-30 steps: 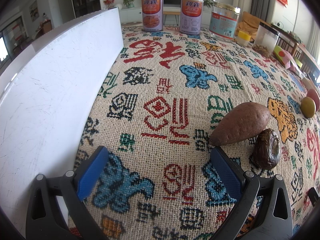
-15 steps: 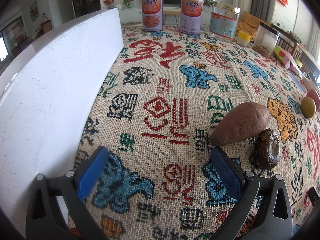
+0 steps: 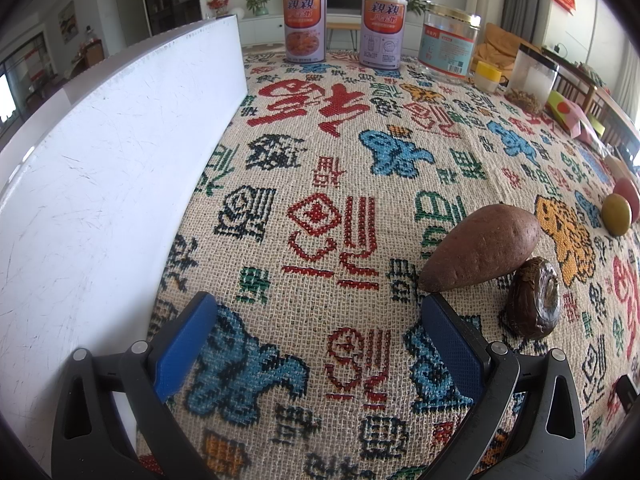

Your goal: Organize fruits

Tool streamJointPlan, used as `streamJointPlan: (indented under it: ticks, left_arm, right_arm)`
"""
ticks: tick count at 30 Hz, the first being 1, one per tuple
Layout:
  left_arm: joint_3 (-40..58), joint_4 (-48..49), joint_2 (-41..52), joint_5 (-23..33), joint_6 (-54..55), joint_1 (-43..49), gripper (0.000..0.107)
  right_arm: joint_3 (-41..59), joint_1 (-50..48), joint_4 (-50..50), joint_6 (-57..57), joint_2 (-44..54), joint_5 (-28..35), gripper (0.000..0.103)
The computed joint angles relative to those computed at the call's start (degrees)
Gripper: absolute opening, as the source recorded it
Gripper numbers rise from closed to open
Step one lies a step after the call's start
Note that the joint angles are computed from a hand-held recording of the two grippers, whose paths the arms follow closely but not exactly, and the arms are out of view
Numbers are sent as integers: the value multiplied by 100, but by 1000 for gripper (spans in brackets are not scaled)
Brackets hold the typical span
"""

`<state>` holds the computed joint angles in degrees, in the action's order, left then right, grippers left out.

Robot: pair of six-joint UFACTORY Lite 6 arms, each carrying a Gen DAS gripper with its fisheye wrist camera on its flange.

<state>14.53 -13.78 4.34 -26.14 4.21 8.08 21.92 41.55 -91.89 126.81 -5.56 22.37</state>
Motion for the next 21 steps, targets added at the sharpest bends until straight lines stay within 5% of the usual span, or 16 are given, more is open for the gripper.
streamJointPlan:
  ticks: [21]
  left_arm:
    - [2, 4, 4, -1, -4, 0, 103]
  right_arm:
    - [-90, -7, -96, 121, -79, -23, 103]
